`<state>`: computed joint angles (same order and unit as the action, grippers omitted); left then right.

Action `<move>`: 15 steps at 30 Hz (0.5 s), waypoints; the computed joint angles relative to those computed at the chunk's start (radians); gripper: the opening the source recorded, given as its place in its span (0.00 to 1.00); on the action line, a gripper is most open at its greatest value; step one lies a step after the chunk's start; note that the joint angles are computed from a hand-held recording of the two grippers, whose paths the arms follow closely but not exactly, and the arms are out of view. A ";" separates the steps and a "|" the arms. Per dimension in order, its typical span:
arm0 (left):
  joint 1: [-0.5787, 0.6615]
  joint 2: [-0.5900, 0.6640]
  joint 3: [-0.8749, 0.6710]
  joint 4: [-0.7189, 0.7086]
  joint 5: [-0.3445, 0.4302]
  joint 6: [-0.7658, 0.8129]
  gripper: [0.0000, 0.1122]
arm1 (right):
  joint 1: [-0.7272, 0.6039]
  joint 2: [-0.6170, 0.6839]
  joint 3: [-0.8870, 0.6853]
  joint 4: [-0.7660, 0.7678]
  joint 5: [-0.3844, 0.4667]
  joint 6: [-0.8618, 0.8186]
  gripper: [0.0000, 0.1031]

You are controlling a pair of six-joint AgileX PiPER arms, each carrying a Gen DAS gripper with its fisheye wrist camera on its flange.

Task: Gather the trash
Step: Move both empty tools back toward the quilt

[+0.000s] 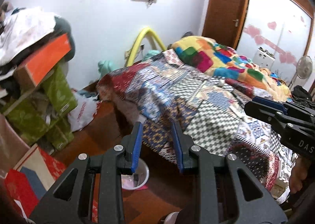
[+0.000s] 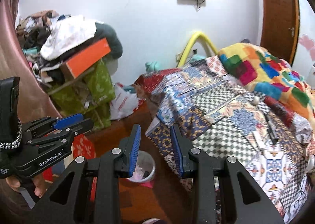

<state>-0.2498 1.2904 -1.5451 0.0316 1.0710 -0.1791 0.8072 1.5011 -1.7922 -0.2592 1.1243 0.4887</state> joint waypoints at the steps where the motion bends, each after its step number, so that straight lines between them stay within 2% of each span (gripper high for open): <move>1: -0.031 0.012 -0.017 0.016 0.001 -0.020 0.26 | -0.014 -0.023 0.016 0.001 -0.002 -0.003 0.27; 8: -0.234 0.193 -0.206 0.105 0.019 -0.130 0.27 | -0.135 -0.173 0.146 -0.020 -0.014 -0.029 0.29; 10: -0.275 0.269 -0.280 0.107 0.030 -0.142 0.28 | -0.214 -0.212 0.191 0.015 -0.028 -0.070 0.35; 15: -0.369 0.447 -0.461 0.137 0.067 -0.169 0.32 | -0.418 -0.270 0.283 0.092 -0.060 -0.188 0.36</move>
<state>-0.6184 1.7371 -2.0060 0.1684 1.1380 -0.3486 0.3892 1.2316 -1.5096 -0.1672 1.0641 0.3006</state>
